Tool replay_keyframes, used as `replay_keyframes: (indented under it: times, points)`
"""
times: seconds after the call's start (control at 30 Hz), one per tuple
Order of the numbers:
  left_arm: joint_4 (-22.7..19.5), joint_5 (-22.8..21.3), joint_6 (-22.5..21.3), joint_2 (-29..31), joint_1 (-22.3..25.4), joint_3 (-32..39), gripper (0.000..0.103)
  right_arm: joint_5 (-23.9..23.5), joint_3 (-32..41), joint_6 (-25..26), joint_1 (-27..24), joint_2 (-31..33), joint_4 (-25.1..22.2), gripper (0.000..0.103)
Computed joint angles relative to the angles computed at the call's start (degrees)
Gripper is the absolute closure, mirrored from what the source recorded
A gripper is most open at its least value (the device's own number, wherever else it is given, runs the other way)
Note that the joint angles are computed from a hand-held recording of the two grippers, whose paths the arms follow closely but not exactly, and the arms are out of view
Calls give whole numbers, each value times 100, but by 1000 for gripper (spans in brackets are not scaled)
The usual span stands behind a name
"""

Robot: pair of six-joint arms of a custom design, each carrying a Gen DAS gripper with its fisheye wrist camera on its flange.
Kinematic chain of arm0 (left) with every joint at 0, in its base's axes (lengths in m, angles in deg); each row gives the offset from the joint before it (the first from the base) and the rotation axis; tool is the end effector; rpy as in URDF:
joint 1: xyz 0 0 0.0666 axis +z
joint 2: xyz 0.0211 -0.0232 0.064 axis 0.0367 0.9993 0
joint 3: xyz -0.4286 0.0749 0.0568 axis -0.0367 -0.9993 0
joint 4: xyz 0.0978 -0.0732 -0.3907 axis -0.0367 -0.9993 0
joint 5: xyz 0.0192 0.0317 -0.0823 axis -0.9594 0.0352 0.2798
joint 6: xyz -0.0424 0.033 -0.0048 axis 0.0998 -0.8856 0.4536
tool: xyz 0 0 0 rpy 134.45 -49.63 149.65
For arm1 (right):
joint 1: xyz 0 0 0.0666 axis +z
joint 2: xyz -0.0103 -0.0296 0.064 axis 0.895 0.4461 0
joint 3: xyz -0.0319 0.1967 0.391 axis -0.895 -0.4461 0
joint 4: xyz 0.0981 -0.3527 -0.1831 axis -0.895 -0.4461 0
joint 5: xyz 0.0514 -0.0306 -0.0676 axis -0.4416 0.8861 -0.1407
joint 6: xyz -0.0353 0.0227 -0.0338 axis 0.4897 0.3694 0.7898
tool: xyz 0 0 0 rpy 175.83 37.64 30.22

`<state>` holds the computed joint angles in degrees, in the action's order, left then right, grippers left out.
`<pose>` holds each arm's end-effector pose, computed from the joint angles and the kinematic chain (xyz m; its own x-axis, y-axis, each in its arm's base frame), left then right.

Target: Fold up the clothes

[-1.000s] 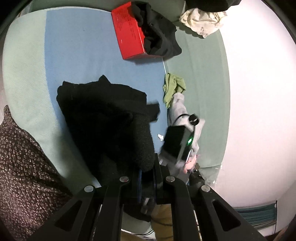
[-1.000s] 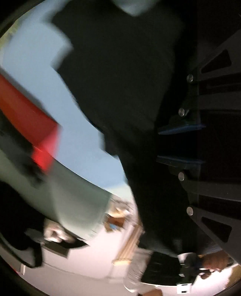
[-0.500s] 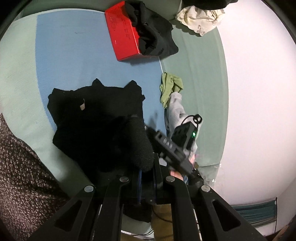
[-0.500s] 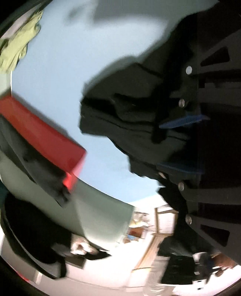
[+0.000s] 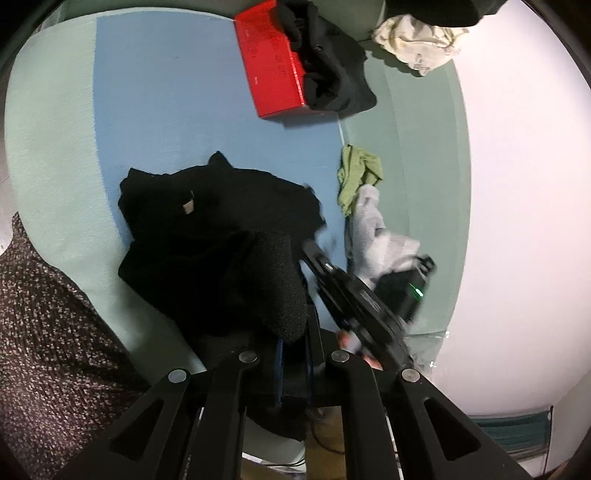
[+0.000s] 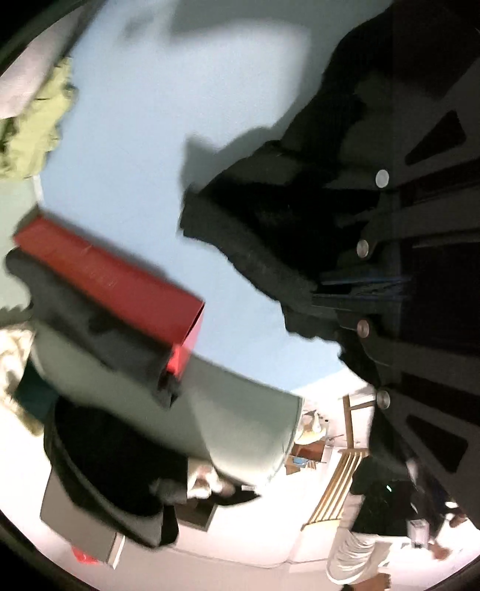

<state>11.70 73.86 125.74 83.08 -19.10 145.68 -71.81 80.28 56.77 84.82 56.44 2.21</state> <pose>0.4742 -0.1924 0.4170 -0.5576 -0.8291 0.0405 -0.4491 0.2604 -0.8547 0.6478 0.2741 0.3975 -0.9523 0.0064 -0.3052 -0.2087 0.7158 0.6664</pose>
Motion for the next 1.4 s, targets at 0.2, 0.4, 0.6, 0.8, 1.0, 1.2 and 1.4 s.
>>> replay_keyframes:
  times: [0.2, 0.4, 0.6, 0.8, 1.0, 1.2, 1.4]
  points:
    - [-1042, 254, -371, 219, 56, 515, 94, 1243, 335, 305, 75, 221, -1043, 76]
    - [-1989, 189, -1084, 468, 13, 1113, 94, 975, -66, -120, -14, -158, -361, 68]
    - [-2168, 19, -1251, 624, -61, 1377, 94, 654, 272, 406, 187, 30, -474, 68]
    - [-2097, -24, -1322, 654, -82, 1449, 94, 1184, 921, 276, 284, 601, -1639, 73]
    - [-2234, 289, -1708, 1387, 116, 2302, 94, 976, -114, -206, 60, -247, -960, 48]
    - [-3131, 596, -2349, 2779, 314, 4107, 94, 883, -1548, -958, -384, -1363, -140, 44]
    - [-3205, 793, -1536, 3646, 424, 4865, 60, 990, -2675, -1366, -661, -2389, 192, 42]
